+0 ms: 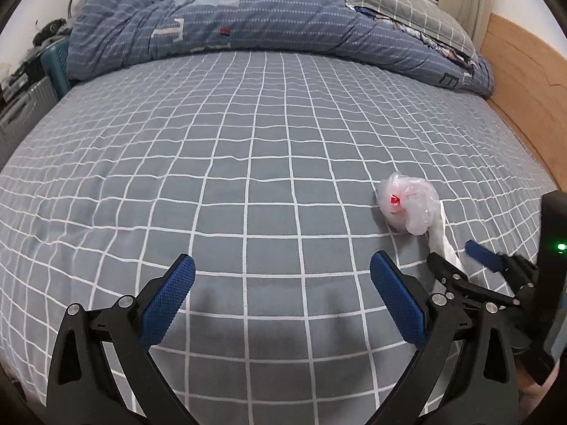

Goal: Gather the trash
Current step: 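Grasp the white tissue with the right tool while the left tool grasps the clear plastic bag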

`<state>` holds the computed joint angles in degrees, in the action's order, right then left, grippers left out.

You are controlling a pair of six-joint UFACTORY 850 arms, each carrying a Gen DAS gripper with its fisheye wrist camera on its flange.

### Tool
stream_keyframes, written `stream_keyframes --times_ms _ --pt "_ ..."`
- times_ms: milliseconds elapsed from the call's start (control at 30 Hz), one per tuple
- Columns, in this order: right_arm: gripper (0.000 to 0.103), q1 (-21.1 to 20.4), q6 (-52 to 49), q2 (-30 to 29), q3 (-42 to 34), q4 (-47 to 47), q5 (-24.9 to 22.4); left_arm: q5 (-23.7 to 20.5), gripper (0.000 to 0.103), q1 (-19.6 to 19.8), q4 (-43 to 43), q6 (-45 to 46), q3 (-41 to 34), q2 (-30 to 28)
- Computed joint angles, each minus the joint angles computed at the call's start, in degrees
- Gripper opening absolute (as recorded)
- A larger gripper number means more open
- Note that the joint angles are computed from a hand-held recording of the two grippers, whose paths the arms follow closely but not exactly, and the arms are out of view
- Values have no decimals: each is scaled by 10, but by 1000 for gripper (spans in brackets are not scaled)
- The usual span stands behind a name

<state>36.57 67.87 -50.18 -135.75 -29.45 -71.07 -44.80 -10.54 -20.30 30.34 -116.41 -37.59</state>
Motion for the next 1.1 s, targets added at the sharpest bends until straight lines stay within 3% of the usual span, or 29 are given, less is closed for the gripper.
stream_keyframes --times_ms 100,167,267,833,1100 --pt "36 -7 -2 6 18 26 17 -1 97 -4 8 -1 -2 -5" --pt "17 -8 10 24 50 24 39 0 97 -7 11 -2 -2 -6" --pt "9 -13 31 59 101 31 77 3 97 -13 11 2 2 -5" --pt "7 -15 93 206 280 -58 103 -3 97 -77 -10 -24 -46 -40" --pt "7 -26 100 235 319 -52 131 -11 93 -97 14 -56 -85 -79"
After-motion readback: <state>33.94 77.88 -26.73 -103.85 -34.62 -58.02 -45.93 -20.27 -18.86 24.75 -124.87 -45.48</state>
